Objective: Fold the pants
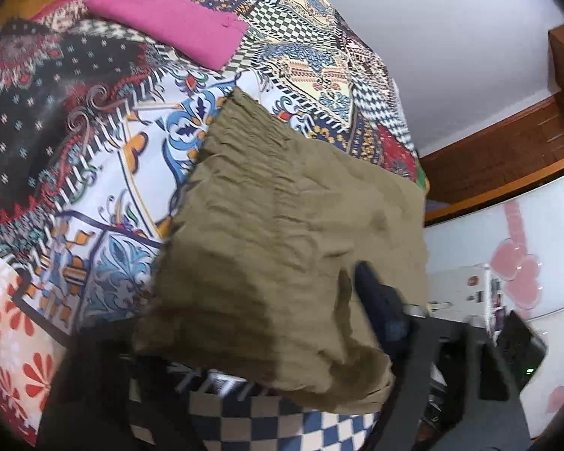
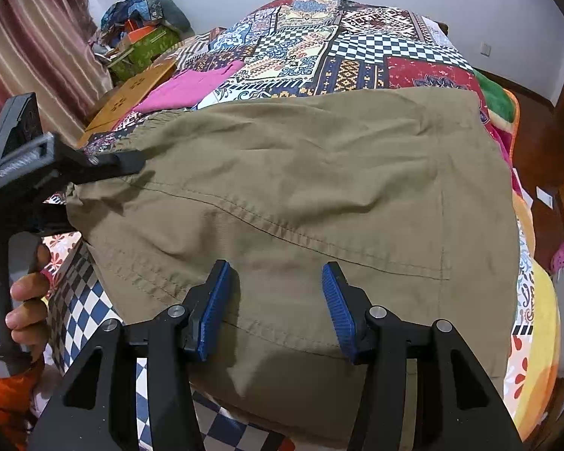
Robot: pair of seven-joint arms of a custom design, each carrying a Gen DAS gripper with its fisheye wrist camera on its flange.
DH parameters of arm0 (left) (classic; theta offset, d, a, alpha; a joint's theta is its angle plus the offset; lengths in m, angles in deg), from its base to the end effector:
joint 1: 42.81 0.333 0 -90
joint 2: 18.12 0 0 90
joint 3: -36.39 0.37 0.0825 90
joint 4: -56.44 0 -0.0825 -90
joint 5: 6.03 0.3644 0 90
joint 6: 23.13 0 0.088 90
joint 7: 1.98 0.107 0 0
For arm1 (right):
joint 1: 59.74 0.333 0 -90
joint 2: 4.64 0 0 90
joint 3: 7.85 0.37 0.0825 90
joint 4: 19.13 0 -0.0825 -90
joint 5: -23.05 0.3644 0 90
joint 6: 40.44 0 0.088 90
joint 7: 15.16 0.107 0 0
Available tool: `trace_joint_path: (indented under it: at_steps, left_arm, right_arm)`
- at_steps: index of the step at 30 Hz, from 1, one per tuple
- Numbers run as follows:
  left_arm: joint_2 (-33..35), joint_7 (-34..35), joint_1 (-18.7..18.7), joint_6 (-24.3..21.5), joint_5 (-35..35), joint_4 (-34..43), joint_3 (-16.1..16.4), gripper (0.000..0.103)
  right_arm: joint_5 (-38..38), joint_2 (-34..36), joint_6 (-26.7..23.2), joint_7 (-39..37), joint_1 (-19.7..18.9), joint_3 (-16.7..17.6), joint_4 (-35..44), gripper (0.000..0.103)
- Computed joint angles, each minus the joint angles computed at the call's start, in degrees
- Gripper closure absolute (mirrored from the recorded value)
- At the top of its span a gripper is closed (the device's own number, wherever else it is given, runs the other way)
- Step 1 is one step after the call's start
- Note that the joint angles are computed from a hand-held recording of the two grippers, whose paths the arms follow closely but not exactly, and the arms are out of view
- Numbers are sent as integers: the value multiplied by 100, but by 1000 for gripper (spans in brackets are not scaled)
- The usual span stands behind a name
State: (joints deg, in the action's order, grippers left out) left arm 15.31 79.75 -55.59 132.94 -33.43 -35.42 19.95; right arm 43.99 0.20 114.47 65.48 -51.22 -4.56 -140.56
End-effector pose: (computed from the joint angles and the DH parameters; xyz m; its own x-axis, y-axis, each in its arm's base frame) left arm 0.6788 -0.3067 0.4134 -0.0006 -0.8267 0.5626 -0.9346 -0.1996 -0.2943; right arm 0.5735 0.1065 0.4921 0.1289 -0.9672 -0.2189 -0.8818 -0.0108 -0.4715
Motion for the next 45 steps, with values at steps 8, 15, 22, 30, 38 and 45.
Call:
trace_joint_path:
  at_steps: [8,15,22,30,38,45]
  left_arm:
    - [-142,463,49,231,-44,-189,-79,67]
    - [-714,346,-196,879,447,-863,327,71]
    - [-1533,-948,-1135,1610,2124,-1999,1773,71]
    - [-1901,-2624,-2182,1927,4352,-2483,3245,71]
    - [-1894,-3366,-2153,1959,5432,-2280,3237,71]
    - [-1821,-3839,-2033,1821,6331,-1873,2967,71]
  right_arm:
    - [-164,29,-70,179,-5,-32,89,56]
    - [-452,-1,11,266,52,6,337,56]
    - [75,381,-47,-298,138,312,1049,56]
    - [-394,1113,-705,-404,471,586,1720,56]
    - [-265,917,-726,-446,342,573,1585,56]
    - [-81,386,-434,-392,236,365,1011,56]
